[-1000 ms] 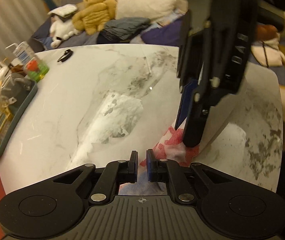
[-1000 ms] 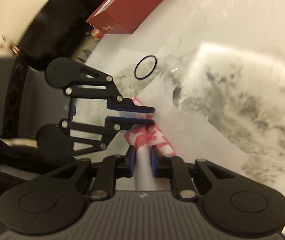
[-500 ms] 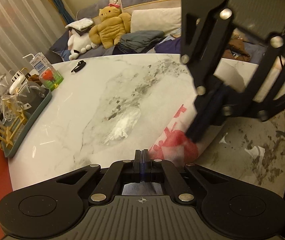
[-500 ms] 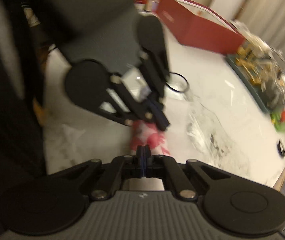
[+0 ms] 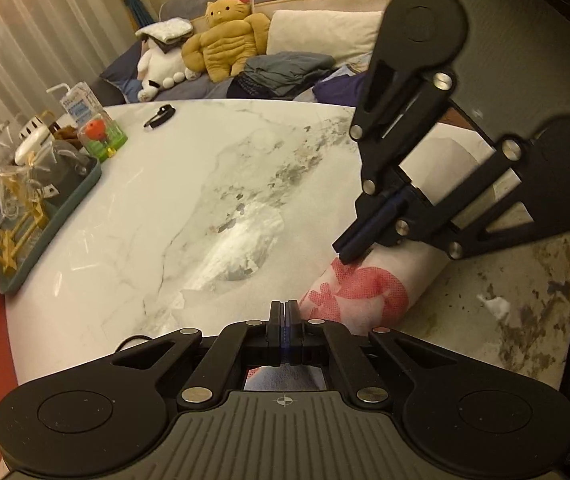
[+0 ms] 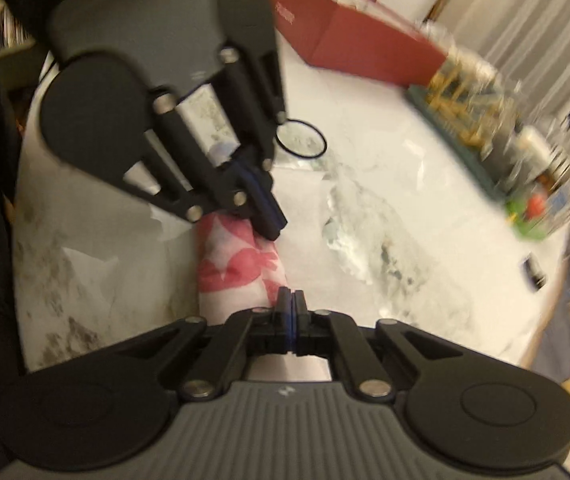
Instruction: Fold shopping bag
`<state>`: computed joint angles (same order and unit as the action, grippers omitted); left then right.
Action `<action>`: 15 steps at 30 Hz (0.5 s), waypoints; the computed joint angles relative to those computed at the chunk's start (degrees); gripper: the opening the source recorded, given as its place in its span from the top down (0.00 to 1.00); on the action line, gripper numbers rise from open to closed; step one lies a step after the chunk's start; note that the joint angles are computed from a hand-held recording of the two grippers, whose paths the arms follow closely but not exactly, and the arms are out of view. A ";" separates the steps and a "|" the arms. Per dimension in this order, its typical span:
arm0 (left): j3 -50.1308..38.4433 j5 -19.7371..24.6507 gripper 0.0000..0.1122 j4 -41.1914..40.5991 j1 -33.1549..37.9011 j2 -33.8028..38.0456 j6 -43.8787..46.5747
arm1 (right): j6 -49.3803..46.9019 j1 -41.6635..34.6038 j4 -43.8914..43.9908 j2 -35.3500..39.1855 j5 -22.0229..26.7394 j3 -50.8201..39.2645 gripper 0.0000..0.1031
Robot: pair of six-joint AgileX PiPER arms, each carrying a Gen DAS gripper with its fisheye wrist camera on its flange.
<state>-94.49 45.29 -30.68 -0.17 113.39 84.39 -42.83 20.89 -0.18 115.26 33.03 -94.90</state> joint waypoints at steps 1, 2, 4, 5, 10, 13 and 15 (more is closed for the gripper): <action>2.97 -3.31 1.00 -1.62 -0.34 -1.09 1.81 | 3.07 0.86 -3.80 -1.76 -5.73 5.16 0.97; 5.76 -6.46 1.00 -3.55 -0.65 -2.05 3.80 | 7.06 1.54 -7.94 -2.93 -10.41 9.09 0.97; 5.60 -6.77 1.00 -3.44 -0.84 -1.91 1.60 | 10.80 1.94 -11.28 -3.79 -14.24 12.06 0.97; 3.19 -4.33 1.00 -2.10 -0.61 -0.99 -0.63 | 12.53 2.09 -12.88 -4.13 -15.72 13.21 0.97; -0.35 1.65 1.00 -7.94 3.47 -1.67 7.28 | 5.00 1.35 -5.22 -3.45 -9.98 8.41 0.97; 0.12 9.37 1.00 -12.60 7.77 -4.01 20.26 | -0.06 0.11 -0.08 -3.01 -6.80 6.08 0.97; 0.44 15.35 1.00 -12.76 10.08 -5.39 27.34 | -2.63 -0.50 2.17 -2.77 -3.47 3.95 0.97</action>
